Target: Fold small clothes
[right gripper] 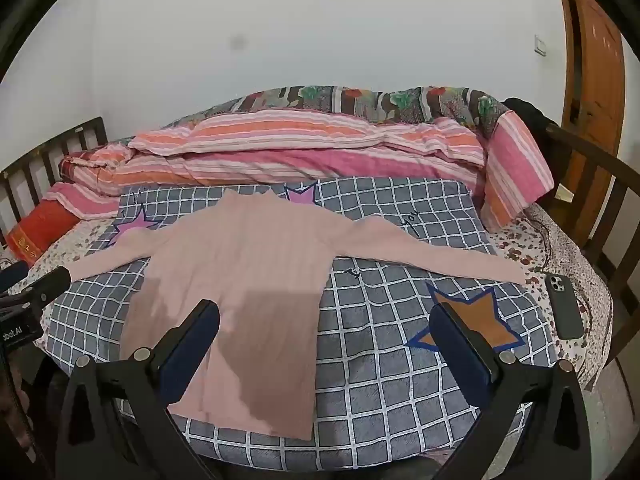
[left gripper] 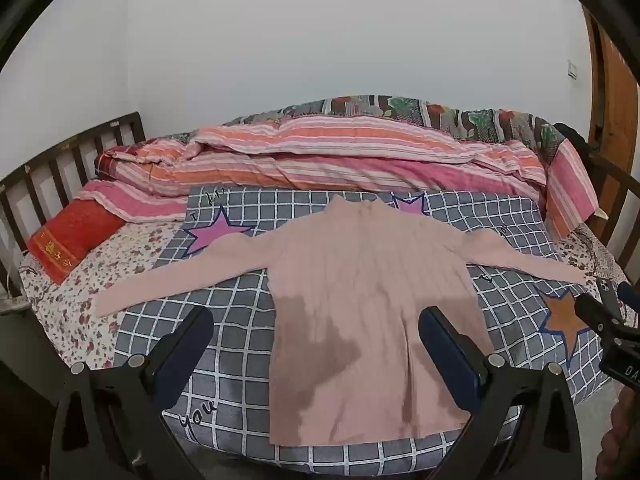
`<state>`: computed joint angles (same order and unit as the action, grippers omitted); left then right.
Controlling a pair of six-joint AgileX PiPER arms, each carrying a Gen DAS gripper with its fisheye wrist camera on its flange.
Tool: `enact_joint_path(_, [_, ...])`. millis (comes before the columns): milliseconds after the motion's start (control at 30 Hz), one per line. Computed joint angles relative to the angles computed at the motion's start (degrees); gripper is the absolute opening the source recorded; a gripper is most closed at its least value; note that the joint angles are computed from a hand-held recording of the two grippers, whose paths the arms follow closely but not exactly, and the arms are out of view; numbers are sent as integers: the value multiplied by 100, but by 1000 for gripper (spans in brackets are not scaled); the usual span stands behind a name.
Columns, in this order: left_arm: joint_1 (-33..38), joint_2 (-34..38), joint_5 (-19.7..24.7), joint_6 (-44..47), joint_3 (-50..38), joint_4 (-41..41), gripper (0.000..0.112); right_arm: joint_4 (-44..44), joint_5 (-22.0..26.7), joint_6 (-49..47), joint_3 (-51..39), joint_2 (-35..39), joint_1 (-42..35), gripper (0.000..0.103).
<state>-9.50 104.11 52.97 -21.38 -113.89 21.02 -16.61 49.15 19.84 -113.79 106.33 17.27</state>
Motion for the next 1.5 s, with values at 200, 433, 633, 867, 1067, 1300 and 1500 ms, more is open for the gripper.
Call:
enact_joint_path(200, [-227, -182, 50, -359, 184, 224, 103, -123, -59, 47, 115, -60, -19, 103])
enact_joint_path(433, [3, -122, 78, -11, 61, -242, 103, -95, 158, 67, -156, 16, 27, 103])
enact_joint_path(633, [41, -180, -18, 12, 196, -259, 103, -9, 112, 21, -65, -70, -25, 103])
enact_joint_path(867, [-25, -157, 46, -33, 150, -209, 103, 73, 93, -11, -47, -102, -66, 103])
enact_joint_path(1067, [-27, -155, 52, -1, 139, -261, 103, 113, 62, 24, 2, -132, -73, 103])
enact_joint_path(1300, [-68, -137, 66, -19, 112, -228, 103, 128, 42, 21, 29, -143, -75, 103])
enact_joint_path(1500, [-76, -118, 92, -25, 74, -233, 103, 138, 34, 6, 25, -145, -79, 103])
